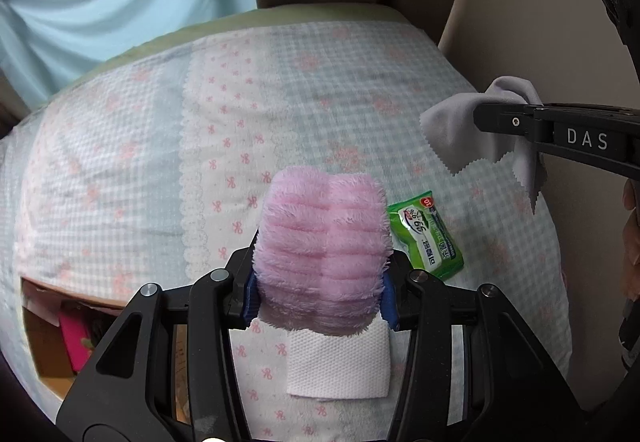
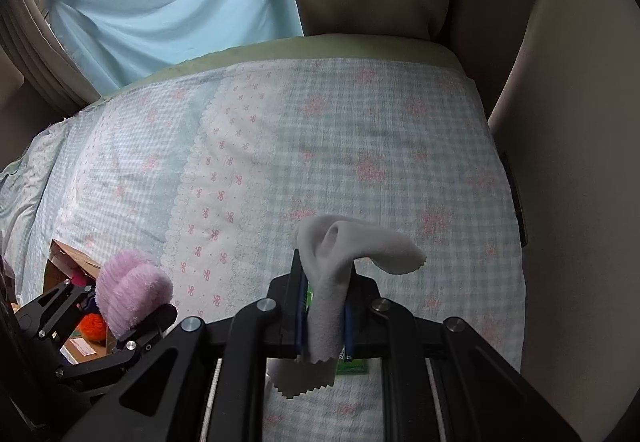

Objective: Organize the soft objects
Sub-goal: 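Grasp the pink fluffy scrunchie with the left tool while the right tool grasps the grey cloth, then carry the pink scrunchie and grey cloth over the box and release them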

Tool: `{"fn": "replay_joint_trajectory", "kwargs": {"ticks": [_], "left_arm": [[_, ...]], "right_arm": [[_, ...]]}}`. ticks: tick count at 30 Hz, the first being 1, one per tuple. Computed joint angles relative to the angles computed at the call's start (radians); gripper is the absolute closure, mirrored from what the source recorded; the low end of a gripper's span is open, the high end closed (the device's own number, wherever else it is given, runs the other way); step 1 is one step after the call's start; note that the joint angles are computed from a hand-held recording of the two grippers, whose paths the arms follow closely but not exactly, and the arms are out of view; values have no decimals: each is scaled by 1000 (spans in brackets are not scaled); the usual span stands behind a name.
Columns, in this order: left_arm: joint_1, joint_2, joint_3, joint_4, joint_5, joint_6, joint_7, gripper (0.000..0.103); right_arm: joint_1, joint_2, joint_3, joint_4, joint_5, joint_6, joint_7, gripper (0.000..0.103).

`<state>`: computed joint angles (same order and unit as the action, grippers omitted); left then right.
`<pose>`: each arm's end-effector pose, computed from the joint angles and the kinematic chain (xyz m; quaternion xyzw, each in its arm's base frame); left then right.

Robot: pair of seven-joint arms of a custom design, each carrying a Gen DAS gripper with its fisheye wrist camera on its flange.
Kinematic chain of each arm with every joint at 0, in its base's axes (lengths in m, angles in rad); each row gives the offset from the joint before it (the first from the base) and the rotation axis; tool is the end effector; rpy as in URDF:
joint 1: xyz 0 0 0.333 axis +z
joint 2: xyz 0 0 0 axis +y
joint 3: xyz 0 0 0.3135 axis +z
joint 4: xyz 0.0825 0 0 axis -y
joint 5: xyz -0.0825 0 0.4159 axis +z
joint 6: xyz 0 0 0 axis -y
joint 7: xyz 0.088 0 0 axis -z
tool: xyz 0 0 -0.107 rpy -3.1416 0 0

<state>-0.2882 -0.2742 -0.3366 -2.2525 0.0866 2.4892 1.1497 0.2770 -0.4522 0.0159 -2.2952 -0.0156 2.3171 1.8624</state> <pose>0.4330 -0.3245 0.5090 -0.5852 0.7695 -0.2147 0.1391 0.4662 0.1412 0.5636 -0.6905 0.6841 -0.1203 0.2019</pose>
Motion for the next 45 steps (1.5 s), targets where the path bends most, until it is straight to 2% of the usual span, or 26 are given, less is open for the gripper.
{"fn": "replay_joint_trajectory", "kwargs": {"ticks": [7,12,18,24,32,39,45], "left_arm": [[5,-205,24,-37,-58,-90,32,61],[27,-340,46,-69,-99,-162,73,61],[59,-476,93,-121,-152,-230,155,61],[115,-565,163,-163,-187,-294,294,61],[232,-588,244,-205,-201,-367,481,61],[348,-552,307,-242,-207,-396,617,61],[416,-488,336,-263,-211,-401,734,61]], "right_arm": [[19,-104,57,62,-37,-105,85,90],[54,-134,95,120,-57,-168,135,90],[100,-122,151,180,-76,-208,223,90],[151,-62,212,237,-96,-212,349,90],[231,119,270,347,-140,-217,478,90],[308,298,268,454,-118,-216,540,90],[350,422,253,526,-52,-206,571,90]]}}
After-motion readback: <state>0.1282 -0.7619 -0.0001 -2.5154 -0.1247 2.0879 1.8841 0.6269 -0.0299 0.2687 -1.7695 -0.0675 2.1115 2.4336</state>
